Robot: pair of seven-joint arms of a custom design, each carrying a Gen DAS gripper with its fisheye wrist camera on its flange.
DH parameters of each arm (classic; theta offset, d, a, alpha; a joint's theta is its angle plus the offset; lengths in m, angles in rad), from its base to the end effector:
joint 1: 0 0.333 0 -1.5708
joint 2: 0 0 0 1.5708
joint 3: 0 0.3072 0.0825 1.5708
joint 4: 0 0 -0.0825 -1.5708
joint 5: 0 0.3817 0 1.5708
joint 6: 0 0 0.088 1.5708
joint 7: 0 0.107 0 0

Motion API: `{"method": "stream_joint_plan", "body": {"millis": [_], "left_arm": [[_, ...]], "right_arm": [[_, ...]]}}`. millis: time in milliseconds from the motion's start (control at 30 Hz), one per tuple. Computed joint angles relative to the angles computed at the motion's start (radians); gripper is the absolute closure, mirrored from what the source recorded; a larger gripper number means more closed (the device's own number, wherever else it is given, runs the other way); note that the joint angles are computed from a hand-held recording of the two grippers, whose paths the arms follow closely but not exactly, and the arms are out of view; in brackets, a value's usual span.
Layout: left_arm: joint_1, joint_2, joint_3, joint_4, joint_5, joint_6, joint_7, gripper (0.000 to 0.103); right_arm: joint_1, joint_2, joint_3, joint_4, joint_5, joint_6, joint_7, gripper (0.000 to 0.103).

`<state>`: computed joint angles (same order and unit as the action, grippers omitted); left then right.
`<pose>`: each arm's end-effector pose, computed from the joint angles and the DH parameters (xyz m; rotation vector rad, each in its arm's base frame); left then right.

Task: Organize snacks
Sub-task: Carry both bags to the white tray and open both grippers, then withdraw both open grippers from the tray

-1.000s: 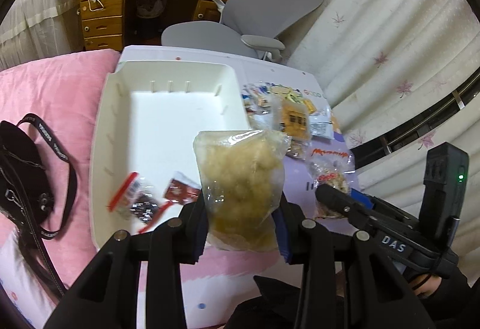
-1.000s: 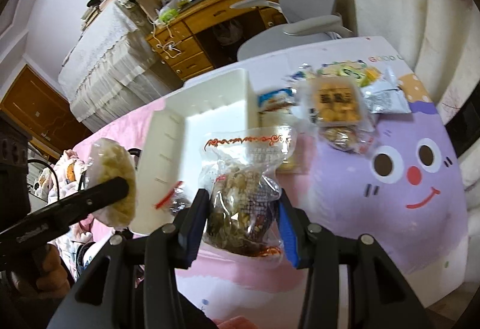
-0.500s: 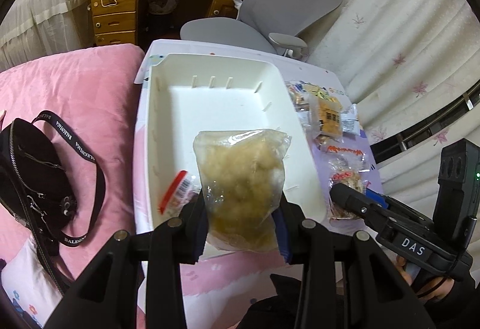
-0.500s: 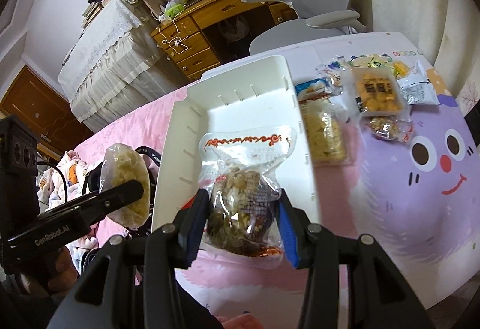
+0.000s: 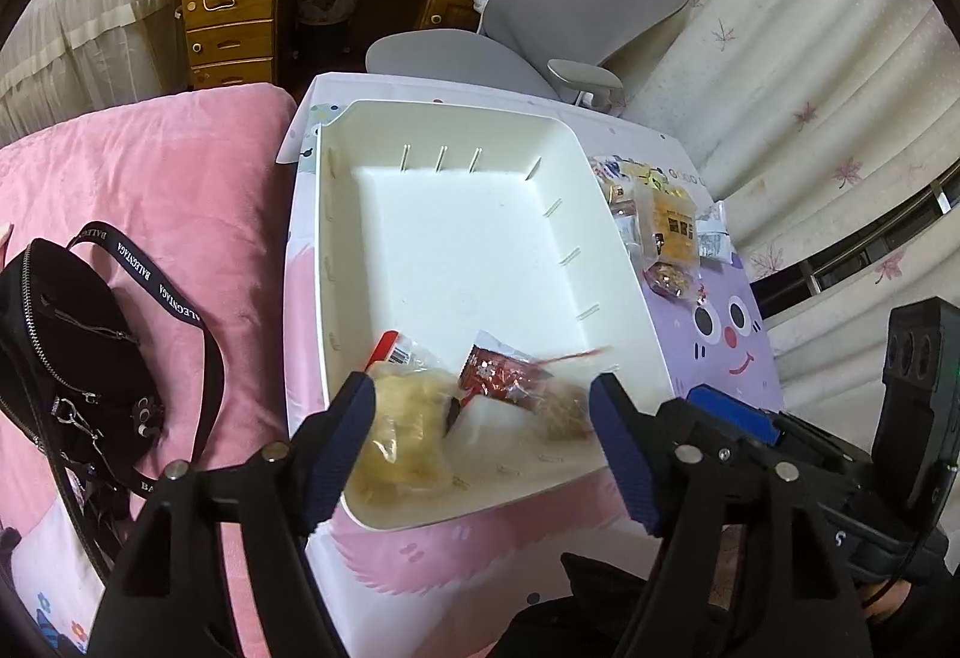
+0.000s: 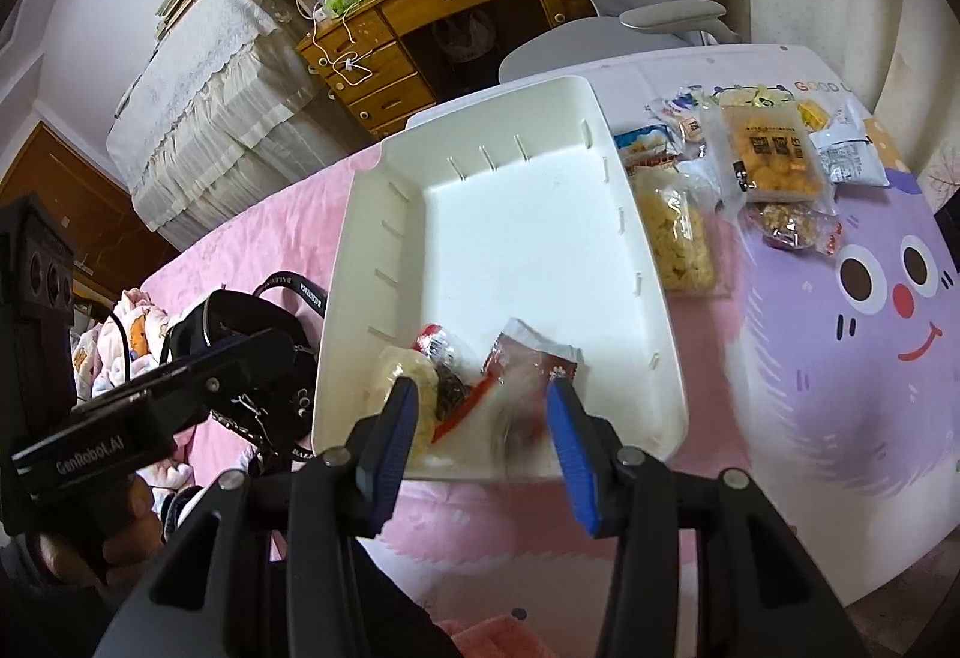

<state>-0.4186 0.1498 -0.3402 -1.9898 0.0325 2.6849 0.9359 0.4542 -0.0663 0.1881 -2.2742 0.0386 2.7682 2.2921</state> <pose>0.4570 -0.4238 0.4477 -1.9771 2.2554 -0.8532 0.4402 0.3287 0.4397 -1.7258 1.9225 -0.0614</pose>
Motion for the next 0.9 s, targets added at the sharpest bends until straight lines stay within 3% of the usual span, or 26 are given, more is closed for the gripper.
{"method": "stream_joint_plan", "body": {"millis": [467, 733, 900], "left_arm": [[-0.035, 0.051, -0.011, 0.074, 0.034, -0.026, -0.003, 0.029], [-0.105, 0.128, -0.001, 0.195, 0.145, -0.080, -0.095, 0.029], [-0.172, 0.196, 0.011, 0.311, 0.231, -0.151, -0.186, 0.029]], "right_arm": [[-0.034, -0.104, 0.018, -0.095, -0.046, -0.036, 0.092, 0.057], [-0.081, -0.221, 0.013, -0.214, -0.018, -0.015, 0.076, 0.057], [-0.102, -0.308, -0.029, -0.303, 0.059, -0.007, -0.011, 0.053]]}}
